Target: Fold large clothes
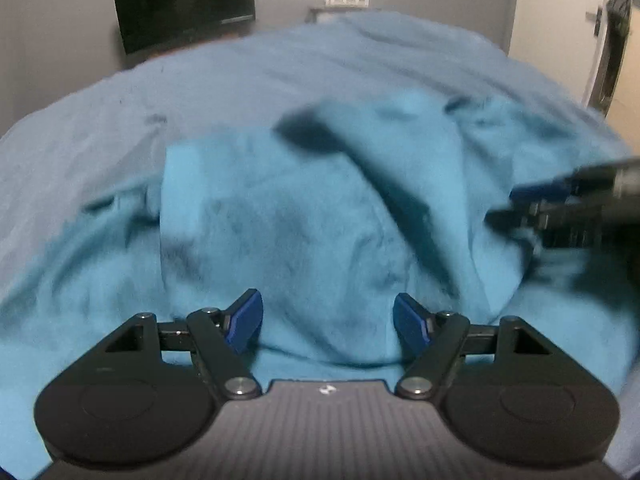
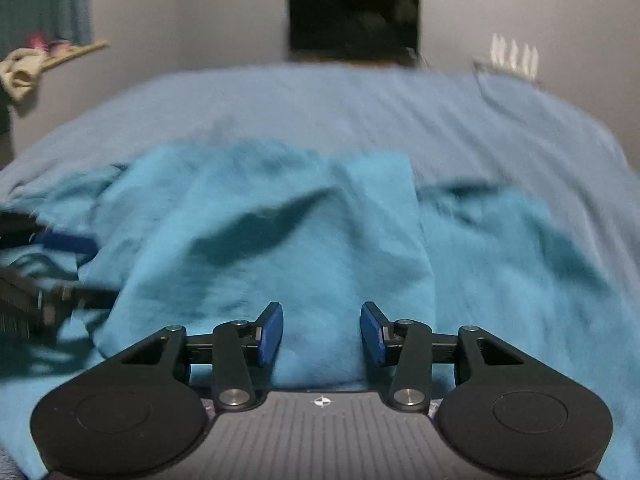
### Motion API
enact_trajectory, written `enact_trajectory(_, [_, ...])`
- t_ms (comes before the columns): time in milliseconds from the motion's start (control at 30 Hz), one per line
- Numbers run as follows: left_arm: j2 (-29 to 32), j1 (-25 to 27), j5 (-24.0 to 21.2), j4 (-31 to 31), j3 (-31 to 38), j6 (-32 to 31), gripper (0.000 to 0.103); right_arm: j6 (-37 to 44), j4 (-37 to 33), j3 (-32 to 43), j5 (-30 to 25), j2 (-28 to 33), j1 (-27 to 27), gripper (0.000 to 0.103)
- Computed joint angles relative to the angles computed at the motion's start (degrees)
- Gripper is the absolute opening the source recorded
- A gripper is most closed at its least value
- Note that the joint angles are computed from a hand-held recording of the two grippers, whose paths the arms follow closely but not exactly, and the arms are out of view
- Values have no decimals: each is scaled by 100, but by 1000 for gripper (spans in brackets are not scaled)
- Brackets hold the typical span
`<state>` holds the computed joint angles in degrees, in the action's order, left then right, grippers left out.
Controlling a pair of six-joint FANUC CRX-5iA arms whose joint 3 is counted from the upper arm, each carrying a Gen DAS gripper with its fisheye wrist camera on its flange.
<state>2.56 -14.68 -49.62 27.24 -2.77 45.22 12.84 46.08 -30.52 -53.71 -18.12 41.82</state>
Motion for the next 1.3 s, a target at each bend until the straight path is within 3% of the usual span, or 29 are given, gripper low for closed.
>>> enact_trajectory(133, [-66, -61, 157, -187, -108, 35, 74, 13, -224, 68, 142, 102, -172, 46])
enact_trajectory(267, [-30, -114, 268, -300, -117, 118, 77, 44, -109, 138, -82, 258, -71, 52])
enact_trajectory(433, [77, -119, 332, -327, -76, 275, 82, -562, 472, -25, -421, 98, 126, 57])
enact_trajectory(633, [-35, -135, 467, -451, -146, 391, 85, -1334, 1174, -388, -395, -200, 182, 62])
enact_trajectory(700, [-209, -191, 794, -580, -287, 483, 85, -1280, 1145, -386, -346, -193, 145, 62])
enact_trajectory(767, [-487, -243, 1403, -402, -630, 360, 85, -1275, 1189, -424, -293, -201, 132, 62])
enact_trajectory(867, [-686, -283, 1912, 778, -1088, -204, 88, -1531, 1505, -606, -112, -275, 104, 62])
enact_trajectory(933, [-603, -306, 1703, 1420, -1094, -383, 88, -1751, 1744, -755, 141, -374, 28, 62])
enact_trajectory(1000, [-408, -330, 1272, 1505, -866, -258, 88, -1768, 1774, -799, 330, -423, -17, 62])
enact_trajectory(1067, [-206, -393, 927, 1000, -532, 110, 88, -1529, 1548, -717, 389, -383, -15, 62])
enact_trajectory(1167, [104, -557, 332, -333, 112, 991, 90, -1019, 929, -450, 226, -198, 18, 62])
enact_trajectory(1300, [220, -446, 85, -310, 132, 1284, 94, -600, 209, -163, 94, 5, -68, 61])
